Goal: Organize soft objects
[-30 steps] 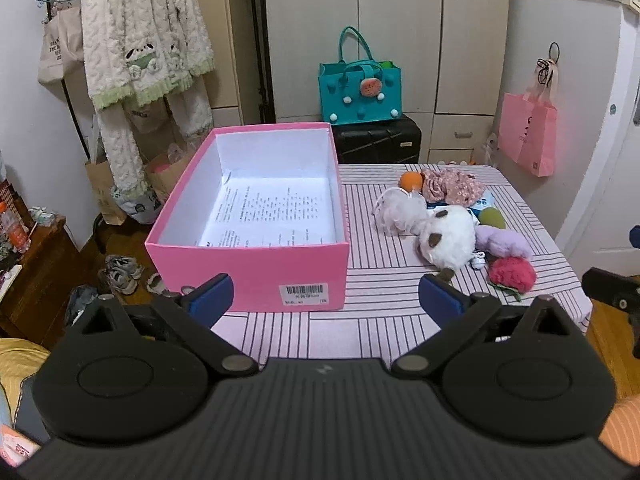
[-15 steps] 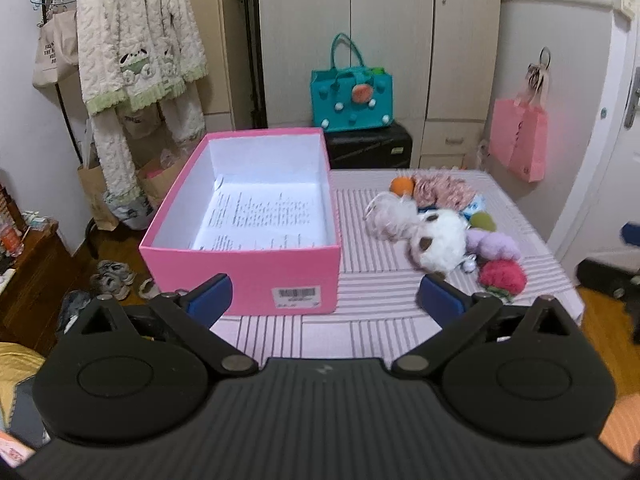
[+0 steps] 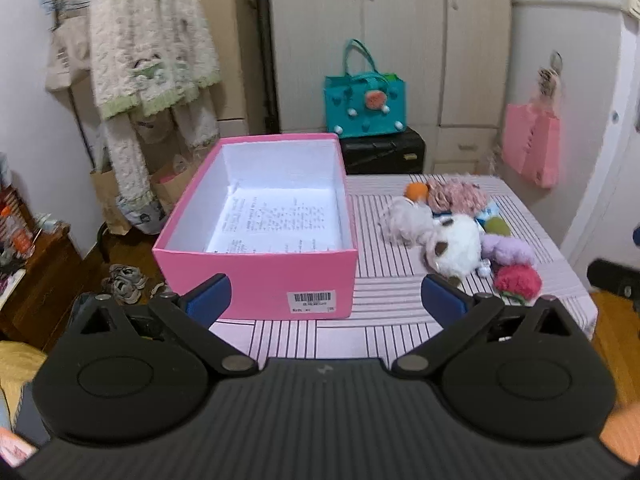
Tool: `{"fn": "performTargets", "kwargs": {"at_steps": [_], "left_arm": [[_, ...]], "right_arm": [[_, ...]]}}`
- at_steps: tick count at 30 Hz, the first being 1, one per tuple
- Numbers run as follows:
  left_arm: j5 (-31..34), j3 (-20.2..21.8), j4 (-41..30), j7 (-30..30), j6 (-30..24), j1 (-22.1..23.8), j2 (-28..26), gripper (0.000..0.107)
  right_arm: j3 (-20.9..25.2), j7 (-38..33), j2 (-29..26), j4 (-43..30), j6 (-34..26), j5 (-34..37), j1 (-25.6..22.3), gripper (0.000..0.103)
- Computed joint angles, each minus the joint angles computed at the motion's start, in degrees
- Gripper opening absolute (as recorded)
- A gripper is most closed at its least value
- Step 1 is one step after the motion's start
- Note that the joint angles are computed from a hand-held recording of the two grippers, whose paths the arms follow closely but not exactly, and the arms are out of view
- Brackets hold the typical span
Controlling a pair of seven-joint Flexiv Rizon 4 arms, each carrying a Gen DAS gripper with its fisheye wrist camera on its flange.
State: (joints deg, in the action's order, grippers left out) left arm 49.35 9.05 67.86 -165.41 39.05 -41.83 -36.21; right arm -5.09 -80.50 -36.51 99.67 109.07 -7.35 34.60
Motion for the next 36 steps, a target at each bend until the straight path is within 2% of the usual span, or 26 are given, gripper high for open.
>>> {"fn": "performTargets", "kwargs": {"at_steps": [4,8,12,15,18,24,32,34,36], "left_arm": [[-1.16,-1.0,-1.27,7.55,-1.52,0.94,-0.27,0.103],[-2.32,-1.63,-0.98,11.89,0.99,2.03,0.14,0.103],[-5.6,-2.57,-0.13,13.4,7.4,4.42,-0.61,0.103],[-10.37,-4.23,0.89,16.52,15.37,7.47,-2.19,0.103],[-14.09,-4.88,-0.24,20.1,20.08,8.77,-4.63,0.103],[-19.14,-3.76,-6.81,27.98,21.89,8.18,-10.44,0.101],[-30.95,-8.18,-16.6,42.28,22.83,11.22,-19.78,0.1],[-31.96,-6.5,-19.35,42.77,23.21,10.36,-22.07,0.099],[-32.57,-3.98,-22.39,42.55,23.05,9.17,-24.46,0.099]], "right_arm": [[2.01,-0.38,0.09,-0.46,-1.34,-2.17,-2.1,0.096],[3.35,-0.92,0.2,-0.49,-2.19,-4.15,-3.74,0.096],[9.47,-0.86,-1.31,-1.03,-1.49,-7.66,-9.67,0.096],[10.44,-0.33,-2.66,-1.66,-1.02,-8.79,-11.21,0.096],[10.01,0.02,-3.88,-2.51,-1.13,-9.36,-11.63,0.096],[10.84,0.55,-7.81,-5.26,-1.98,-11.3,-13.77,0.096],[14.57,0.93,-13.69,-9.59,-0.38,-15.33,-18.71,0.096],[14.69,1.07,-14.24,-10.24,-0.48,-16.16,-19.69,0.096],[17.24,1.08,-14.94,-11.18,-2.09,-18.68,-22.55,0.095]]}}
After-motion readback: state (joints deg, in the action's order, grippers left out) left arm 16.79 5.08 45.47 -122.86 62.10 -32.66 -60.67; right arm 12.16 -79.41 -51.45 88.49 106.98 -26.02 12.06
